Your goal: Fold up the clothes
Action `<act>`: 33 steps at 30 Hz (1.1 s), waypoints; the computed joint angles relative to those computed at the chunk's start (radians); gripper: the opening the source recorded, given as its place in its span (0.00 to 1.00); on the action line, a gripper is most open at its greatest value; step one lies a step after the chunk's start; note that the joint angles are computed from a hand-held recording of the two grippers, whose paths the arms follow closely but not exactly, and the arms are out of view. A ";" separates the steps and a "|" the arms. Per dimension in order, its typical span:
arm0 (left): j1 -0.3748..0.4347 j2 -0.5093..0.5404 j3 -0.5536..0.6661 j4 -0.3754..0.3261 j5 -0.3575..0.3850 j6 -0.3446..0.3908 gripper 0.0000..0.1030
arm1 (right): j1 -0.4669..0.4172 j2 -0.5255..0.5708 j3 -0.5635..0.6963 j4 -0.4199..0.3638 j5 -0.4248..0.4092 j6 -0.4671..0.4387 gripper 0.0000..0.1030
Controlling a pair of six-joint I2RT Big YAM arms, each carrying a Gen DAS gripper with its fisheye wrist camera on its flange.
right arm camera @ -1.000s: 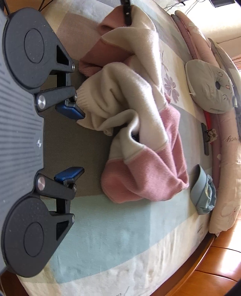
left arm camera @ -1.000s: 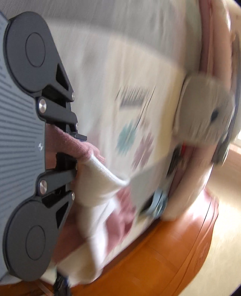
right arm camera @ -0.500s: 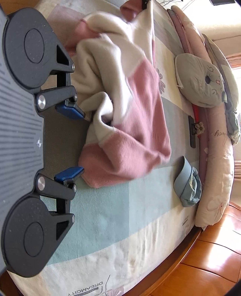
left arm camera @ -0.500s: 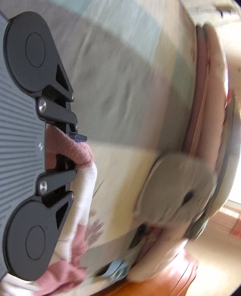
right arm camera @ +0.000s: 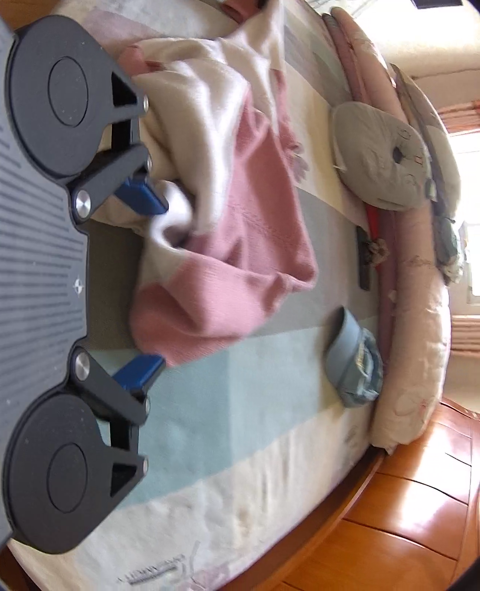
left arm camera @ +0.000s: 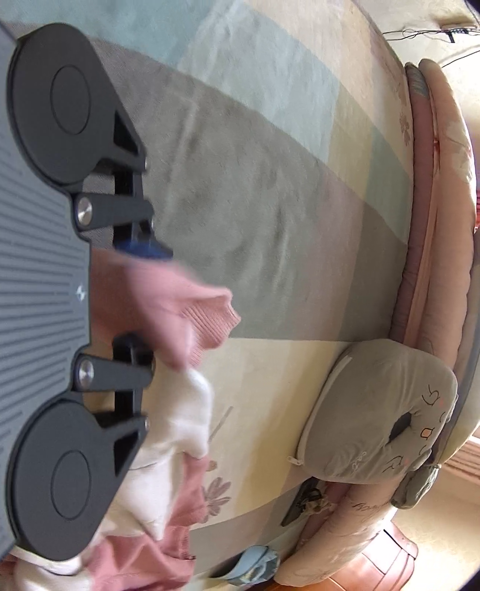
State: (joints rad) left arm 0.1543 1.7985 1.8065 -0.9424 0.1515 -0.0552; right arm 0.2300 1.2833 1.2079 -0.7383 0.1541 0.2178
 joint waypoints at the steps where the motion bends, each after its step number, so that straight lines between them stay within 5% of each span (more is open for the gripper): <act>1: 0.003 -0.014 -0.012 -0.010 0.005 0.013 0.49 | -0.005 0.014 0.021 -0.009 0.001 -0.002 0.93; 5: 0.013 -0.085 -0.082 -0.019 0.036 0.028 0.52 | -0.013 0.110 0.132 -0.081 0.001 -0.040 1.00; 8: -0.004 -0.145 -0.150 0.004 0.080 0.042 0.61 | -0.001 0.223 0.248 -0.228 0.093 -0.063 1.00; 11: -0.050 -0.189 -0.204 0.017 0.139 0.082 0.65 | -0.010 0.282 0.304 -0.317 0.184 -0.073 1.00; 14: -0.117 -0.202 -0.233 0.026 0.196 0.113 0.65 | -0.050 0.310 0.341 -0.376 0.191 -0.049 1.00; 22: -0.288 -0.184 -0.256 0.074 0.278 0.152 0.67 | -0.148 0.374 0.423 -0.418 0.190 -0.046 1.00; 26: -0.324 -0.171 -0.251 0.087 0.258 0.147 0.67 | -0.176 0.429 0.487 -0.455 0.185 -0.058 1.00; 33: -0.327 -0.163 -0.245 0.086 0.216 0.141 0.68 | -0.219 0.565 0.654 -0.467 0.382 -0.142 1.00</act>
